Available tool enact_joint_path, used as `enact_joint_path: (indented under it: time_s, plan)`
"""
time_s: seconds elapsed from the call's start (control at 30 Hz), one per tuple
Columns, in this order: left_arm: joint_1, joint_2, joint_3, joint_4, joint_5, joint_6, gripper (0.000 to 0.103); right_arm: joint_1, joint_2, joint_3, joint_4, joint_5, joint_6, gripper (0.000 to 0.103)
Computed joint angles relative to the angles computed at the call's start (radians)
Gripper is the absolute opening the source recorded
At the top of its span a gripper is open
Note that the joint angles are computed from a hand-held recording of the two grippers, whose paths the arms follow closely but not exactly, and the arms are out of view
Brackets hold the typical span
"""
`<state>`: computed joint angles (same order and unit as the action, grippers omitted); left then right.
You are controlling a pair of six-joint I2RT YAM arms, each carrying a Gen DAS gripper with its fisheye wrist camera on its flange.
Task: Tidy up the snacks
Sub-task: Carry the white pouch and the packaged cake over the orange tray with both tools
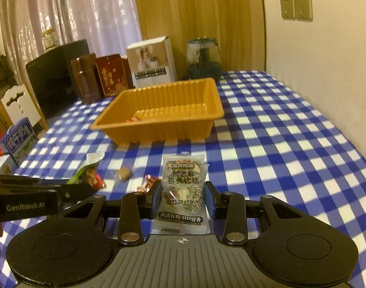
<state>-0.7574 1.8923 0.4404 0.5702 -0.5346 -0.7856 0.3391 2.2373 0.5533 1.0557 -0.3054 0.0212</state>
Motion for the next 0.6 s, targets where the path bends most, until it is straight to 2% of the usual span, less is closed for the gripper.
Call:
enact_joint_path:
  time_s: [0.23, 0.6]
  plan:
    - [0.115, -0.031, 0.039, 0.016, 0.058, 0.138, 0.025, 0.021, -0.035, 0.119, -0.099, 0.013, 0.022, 0.038]
    - [0.36, -0.001, 0.174, 0.036, 0.2, 0.348, 0.025, 0.058, 0.058, 0.439, -0.272, 0.02, 0.067, 0.038]
